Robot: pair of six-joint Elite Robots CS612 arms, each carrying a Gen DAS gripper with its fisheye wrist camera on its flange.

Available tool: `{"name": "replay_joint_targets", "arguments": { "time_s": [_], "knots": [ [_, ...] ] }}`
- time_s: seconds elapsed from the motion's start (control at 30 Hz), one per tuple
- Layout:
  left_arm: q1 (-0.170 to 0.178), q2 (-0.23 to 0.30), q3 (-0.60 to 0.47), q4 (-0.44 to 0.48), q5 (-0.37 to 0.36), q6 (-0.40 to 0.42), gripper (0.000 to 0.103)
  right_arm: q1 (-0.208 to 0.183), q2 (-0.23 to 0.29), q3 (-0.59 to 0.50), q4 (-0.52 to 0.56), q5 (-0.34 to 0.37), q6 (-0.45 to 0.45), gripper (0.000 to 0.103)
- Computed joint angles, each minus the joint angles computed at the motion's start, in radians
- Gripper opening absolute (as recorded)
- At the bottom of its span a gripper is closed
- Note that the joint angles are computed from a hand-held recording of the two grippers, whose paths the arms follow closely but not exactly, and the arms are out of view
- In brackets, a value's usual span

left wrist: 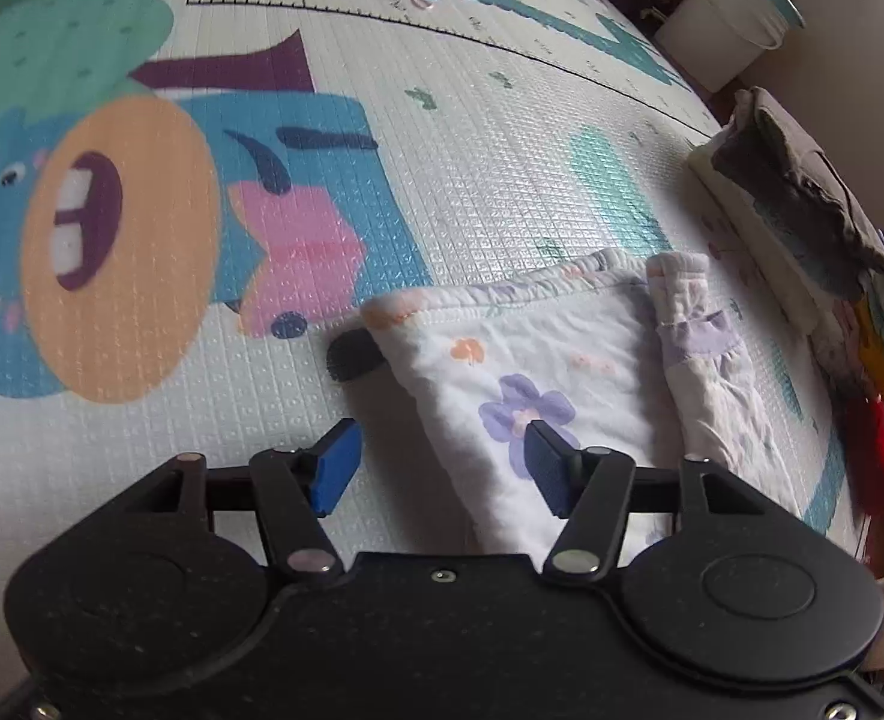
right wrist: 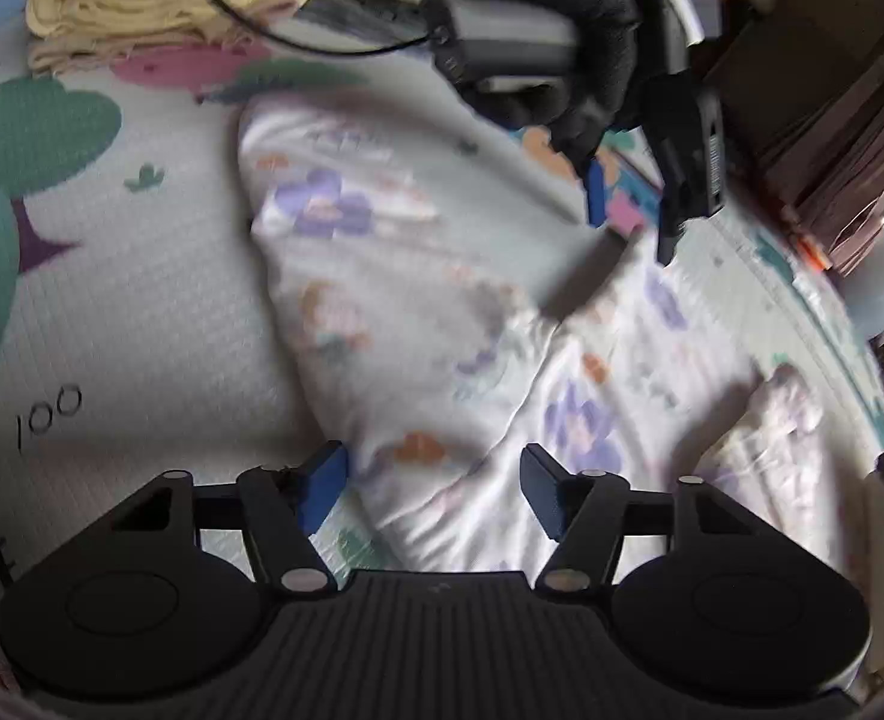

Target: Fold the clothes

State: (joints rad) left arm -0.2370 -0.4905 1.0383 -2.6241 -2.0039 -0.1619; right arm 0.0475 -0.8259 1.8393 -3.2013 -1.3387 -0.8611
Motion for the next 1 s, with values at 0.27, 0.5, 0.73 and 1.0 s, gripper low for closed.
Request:
{"name": "replay_joint_targets", "arguments": {
  "time_s": [0.27, 0.5, 0.73, 1.0],
  "knots": [
    [-0.016, -0.004, 0.006, -0.057, 0.011, -0.041, 0.005, -0.050, -0.009, 0.000, -0.027, 0.143, 0.253, 0.012],
    [-0.052, -0.028, 0.013, -0.077, 0.051, -0.058, 0.004, -0.110, -0.010, -0.001, -0.103, 0.223, 0.716, 0.012],
    [-0.099, -0.016, -0.028, -0.037, 0.171, -0.087, 0.004, -0.168, 0.005, 0.005, -0.126, 0.219, 1.115, 0.012],
    [-0.109, 0.045, -0.101, 0.015, 0.163, -0.016, 0.005, -0.180, 0.025, 0.010, -0.027, 0.170, 1.226, 0.010]
  ]
}}
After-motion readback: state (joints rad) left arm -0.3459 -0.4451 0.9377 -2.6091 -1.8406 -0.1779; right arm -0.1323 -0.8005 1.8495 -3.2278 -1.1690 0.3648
